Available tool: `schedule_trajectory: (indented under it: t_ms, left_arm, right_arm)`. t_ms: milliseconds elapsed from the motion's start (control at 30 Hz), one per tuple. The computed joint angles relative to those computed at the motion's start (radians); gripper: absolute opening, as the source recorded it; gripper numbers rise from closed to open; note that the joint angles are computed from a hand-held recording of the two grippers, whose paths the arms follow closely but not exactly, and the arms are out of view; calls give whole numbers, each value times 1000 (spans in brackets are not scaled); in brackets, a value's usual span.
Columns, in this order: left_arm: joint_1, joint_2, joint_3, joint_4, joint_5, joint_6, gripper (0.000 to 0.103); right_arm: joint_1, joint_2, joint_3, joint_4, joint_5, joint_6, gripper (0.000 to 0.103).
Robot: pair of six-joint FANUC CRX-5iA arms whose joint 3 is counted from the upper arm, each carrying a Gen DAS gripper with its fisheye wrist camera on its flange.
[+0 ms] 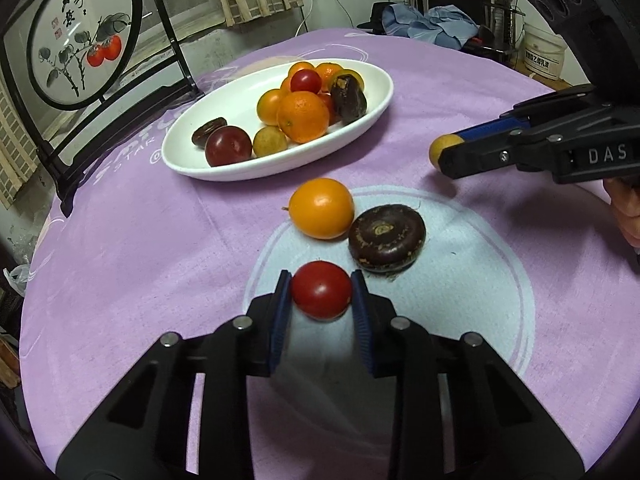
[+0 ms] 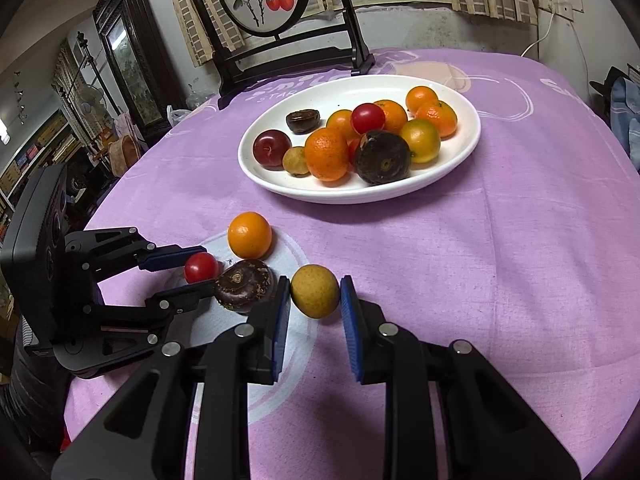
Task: Organize fruits
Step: 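Place both fruits on the white plate and open both tools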
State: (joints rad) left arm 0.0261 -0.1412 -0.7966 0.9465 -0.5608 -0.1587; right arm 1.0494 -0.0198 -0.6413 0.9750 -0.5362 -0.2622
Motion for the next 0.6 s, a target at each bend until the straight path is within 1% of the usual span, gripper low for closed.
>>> schedule_trajectory:
  t_ms: [67,167,200,233,267,333,367,400,433,467,500,533,567,600]
  left_arm:
    - [7,4,9,-11,-13,16,30]
    - [18,2,14,16,-28,24,30]
    - [27,2,19,27,-45,27,30]
    - [37,-1,20,48,-72,28,30]
    - [46,-3,20,68,-93,23,30]
    - [66,-6,25,105,-155,18,30]
    - [74,-7,28,129,-187,18,30]
    - [74,-8,29,146,-202,24,30]
    - [68,-1,38,171,-213,44,30]
    - [49,4,43,201,-193,65,30]
    - [19,7,44,242,-147,80,30]
    - [-37,9,45,299,-49,101,30]
    - [-74,17,53,328,16,124,30]
    - [-98,36,74,339,58,163,30]
  right_arm:
    - [0,3,2,-3,1,5,26]
    - [-6,2,-4,23,25,5,26]
    - [-12,0,-11,41,47,1,26]
    - [-31,-6,-26,87,121,-4,26]
    - [-38,-8,-32,115,143,-13,26]
    - [-60,-6,-43,224,176,-71,26]
    - [-83,-4,-51,331,184,-149,26]
    - [-99,-1,-53,417,174,-215,26]
    - [-111,6,-51,505,139,-287,26]
    - [-114,15,-43,540,101,-320,26]
    - [-98,32,-23,528,21,-326,26]
    - [-88,49,-4,514,-52,-336,26]
    - [-94,59,7,519,-89,-364,26]
    - [-115,69,17,530,-109,-410,26]
